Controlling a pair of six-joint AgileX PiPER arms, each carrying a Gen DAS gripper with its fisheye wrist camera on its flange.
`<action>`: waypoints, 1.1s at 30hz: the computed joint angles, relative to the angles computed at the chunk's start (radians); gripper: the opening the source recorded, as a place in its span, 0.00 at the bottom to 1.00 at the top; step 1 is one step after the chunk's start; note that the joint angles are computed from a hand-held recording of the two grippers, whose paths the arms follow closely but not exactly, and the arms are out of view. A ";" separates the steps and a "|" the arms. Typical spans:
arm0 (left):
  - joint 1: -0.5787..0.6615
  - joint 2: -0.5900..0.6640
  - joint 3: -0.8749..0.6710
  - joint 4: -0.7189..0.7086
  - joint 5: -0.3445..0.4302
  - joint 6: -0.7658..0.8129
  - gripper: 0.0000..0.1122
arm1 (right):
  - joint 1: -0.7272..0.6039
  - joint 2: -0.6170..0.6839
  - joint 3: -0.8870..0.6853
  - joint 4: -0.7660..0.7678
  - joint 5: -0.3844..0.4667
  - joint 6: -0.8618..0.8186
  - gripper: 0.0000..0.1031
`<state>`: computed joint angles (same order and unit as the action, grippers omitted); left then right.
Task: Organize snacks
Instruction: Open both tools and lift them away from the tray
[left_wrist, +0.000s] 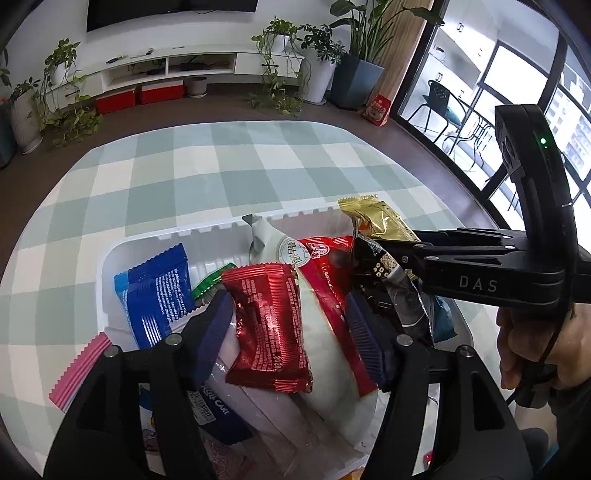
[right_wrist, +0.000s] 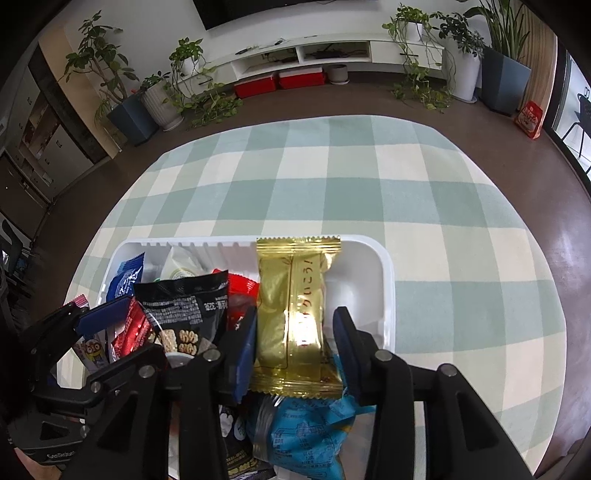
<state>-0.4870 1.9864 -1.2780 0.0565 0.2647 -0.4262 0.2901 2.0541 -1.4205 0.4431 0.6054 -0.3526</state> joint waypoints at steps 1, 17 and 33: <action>-0.002 -0.001 0.000 0.022 0.003 -0.020 0.61 | -0.001 -0.002 0.001 -0.002 0.000 0.000 0.48; -0.085 -0.226 0.182 0.497 0.003 -0.516 0.92 | -0.118 -0.184 0.204 0.303 -0.030 -0.253 0.78; -0.330 -0.445 0.580 0.857 0.027 -0.743 0.92 | -0.372 -0.702 0.890 0.820 0.234 -0.812 1.00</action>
<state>-0.8173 1.5419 -0.6983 0.9138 0.2922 -1.1691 -0.0814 1.3520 -0.5301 1.2628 0.8398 -1.1641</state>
